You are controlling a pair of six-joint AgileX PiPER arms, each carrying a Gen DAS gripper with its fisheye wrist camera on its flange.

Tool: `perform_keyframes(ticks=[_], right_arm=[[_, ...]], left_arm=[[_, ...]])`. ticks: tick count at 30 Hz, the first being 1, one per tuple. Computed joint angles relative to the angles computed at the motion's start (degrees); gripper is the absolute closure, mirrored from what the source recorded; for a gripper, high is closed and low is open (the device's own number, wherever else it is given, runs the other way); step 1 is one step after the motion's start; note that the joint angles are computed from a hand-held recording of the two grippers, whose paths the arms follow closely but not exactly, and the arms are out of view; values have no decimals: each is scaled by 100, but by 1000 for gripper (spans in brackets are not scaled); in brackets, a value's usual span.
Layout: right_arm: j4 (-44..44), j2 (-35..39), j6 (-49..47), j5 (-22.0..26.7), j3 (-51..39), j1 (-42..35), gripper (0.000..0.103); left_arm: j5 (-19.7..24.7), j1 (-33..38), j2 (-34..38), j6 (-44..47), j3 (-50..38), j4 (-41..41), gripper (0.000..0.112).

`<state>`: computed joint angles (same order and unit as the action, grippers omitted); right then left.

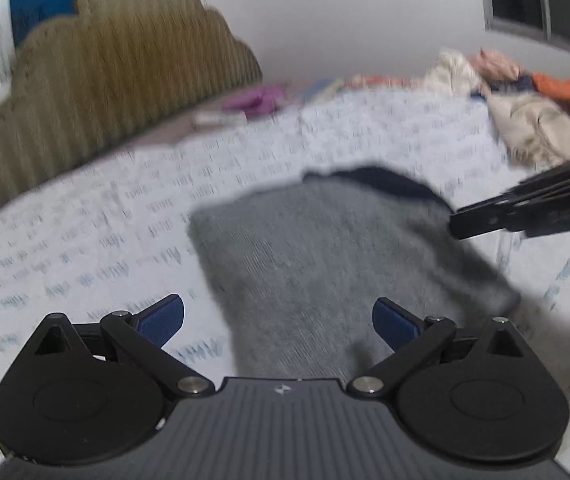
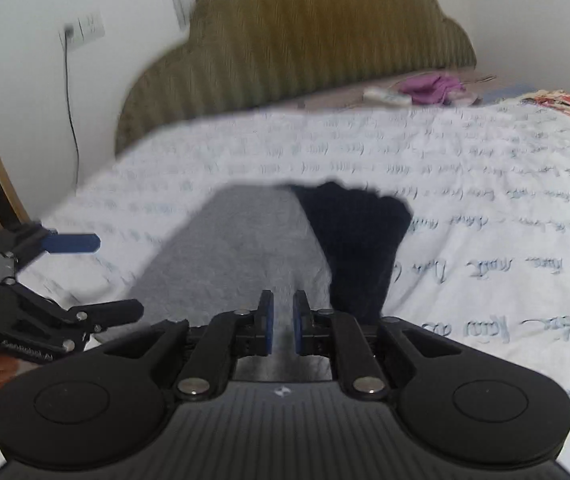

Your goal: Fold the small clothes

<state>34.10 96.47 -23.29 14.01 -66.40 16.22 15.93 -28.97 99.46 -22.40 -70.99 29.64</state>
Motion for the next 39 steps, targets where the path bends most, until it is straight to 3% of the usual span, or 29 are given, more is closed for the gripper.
perform_keyframes(ticks=[3,7,9,12,18,20,22,24,26,27,28,30,31,33,36,39], right_arm=[[-1504,310,1492,114,-44,132,93],[-1242,-156,1527,-439,334,282,92],[-1868,12,2099,-431,72,320,91],[-2852,636,3018,211,-586,271,91],[-1011,272,1563,-388,-17,129,86],[-547,295,1059,-254,-136,44,75],[61,315,493,-130,-210,-58,73],[190,276,369,-157,-201,-86,73],[-289,229,808,-248,-204,-74,68],[-380,202,887,-314,-190,-80,56],[-379,181,882,-397,-167,-98,37],[-339,157,844,-578,-112,-168,23],[14,182,483,-565,-135,-243,23],[533,342,24,-294,-330,-456,23],[1919,782,-1101,441,-751,-916,23],[2800,1472,-1471,1482,-1404,-1393,23]], left_arm=[[276,-195,120,-1050,174,985,14],[111,-164,-40,-2050,300,1640,11],[350,-104,180,-1610,-204,949,10],[1032,-39,590,-666,-1063,-328,11],[1622,-182,935,-904,-1731,7,11],[1794,-185,1055,-837,-2010,-32,11],[1909,-191,1116,-856,-2194,-8,10],[1993,-192,1183,-889,-2359,37,10],[2070,-170,1274,-856,-2527,29,10],[2106,-150,1334,-802,-2626,-11,10],[2147,-136,1402,-738,-2739,-57,10],[2194,-80,1509,-597,-2901,-158,10],[2206,-43,1553,-527,-2972,-218,10],[2134,117,1630,-166,-3112,-591,10],[2023,645,1843,1023,-3485,-2122,10],[2642,1246,2470,1877,-4489,-3841,10]])
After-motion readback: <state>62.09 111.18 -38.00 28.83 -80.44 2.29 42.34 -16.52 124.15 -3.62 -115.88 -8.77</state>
